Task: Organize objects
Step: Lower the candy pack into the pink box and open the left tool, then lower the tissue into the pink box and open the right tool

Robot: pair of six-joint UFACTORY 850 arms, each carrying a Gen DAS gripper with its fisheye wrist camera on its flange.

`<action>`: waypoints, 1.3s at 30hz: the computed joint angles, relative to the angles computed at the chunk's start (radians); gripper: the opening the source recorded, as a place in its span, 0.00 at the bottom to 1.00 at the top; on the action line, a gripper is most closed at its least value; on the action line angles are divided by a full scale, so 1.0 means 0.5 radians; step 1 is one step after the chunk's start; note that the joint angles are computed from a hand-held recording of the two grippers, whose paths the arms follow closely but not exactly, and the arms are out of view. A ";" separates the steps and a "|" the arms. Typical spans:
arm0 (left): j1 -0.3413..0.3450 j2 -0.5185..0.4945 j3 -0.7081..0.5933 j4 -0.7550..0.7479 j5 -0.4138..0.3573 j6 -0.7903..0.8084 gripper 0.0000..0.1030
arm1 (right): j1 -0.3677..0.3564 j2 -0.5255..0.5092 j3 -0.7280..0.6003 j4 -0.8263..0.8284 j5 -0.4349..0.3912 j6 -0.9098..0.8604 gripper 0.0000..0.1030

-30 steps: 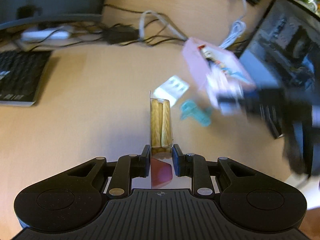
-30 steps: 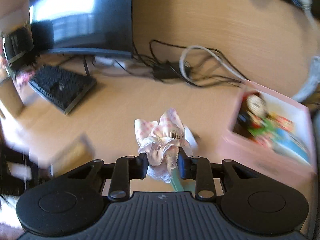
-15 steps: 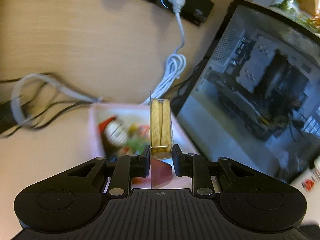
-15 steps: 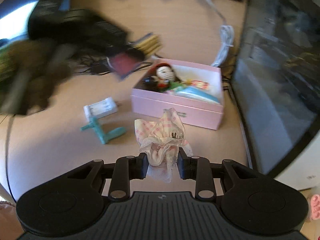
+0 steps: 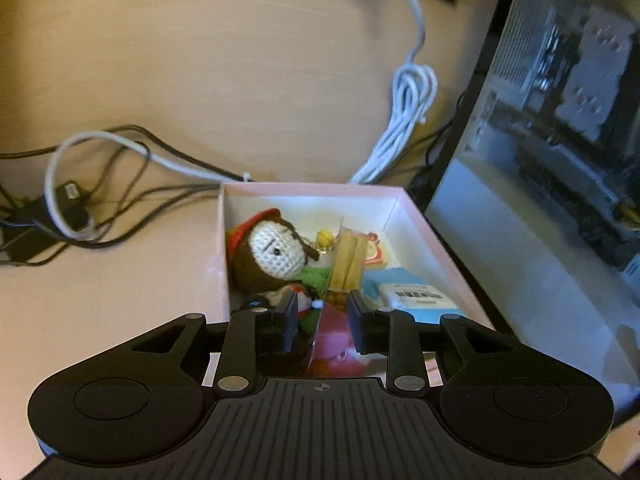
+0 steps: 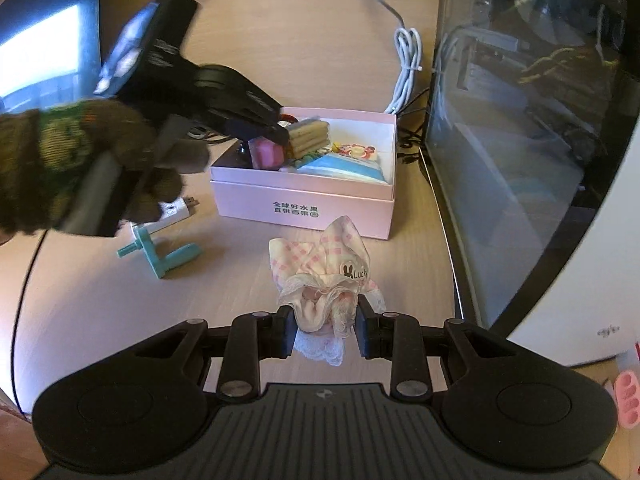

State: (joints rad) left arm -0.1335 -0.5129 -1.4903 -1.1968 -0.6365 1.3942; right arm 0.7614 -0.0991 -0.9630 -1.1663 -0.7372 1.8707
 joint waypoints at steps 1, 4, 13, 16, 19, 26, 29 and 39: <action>0.027 0.027 0.029 -0.015 -0.022 0.016 0.29 | -0.011 0.002 0.001 -0.014 0.017 -0.009 0.27; 0.095 0.108 0.121 -0.033 -0.074 0.013 0.29 | -0.050 -0.001 -0.010 -0.042 0.057 -0.034 0.27; 0.387 0.325 0.442 0.041 -0.330 0.133 0.29 | -0.344 -0.112 -0.287 -0.258 0.192 -0.075 0.27; 0.471 0.391 0.552 0.090 -0.268 0.195 0.29 | -0.529 -0.235 -0.497 -0.146 0.370 -0.164 0.27; 0.563 0.423 0.615 0.134 -0.199 0.176 0.29 | -0.668 -0.419 -0.746 0.050 0.444 -0.323 0.27; 0.756 0.403 0.639 0.156 -0.156 -0.004 0.29 | -0.834 -0.842 -1.254 0.701 0.304 -0.840 0.75; 0.794 0.362 0.605 0.204 -0.161 -0.099 0.29 | -0.827 -0.788 -1.197 0.620 0.341 -0.688 0.75; 0.696 0.261 0.455 0.208 -0.286 0.125 0.29 | -0.481 -0.506 -0.821 -0.211 0.109 -0.160 1.00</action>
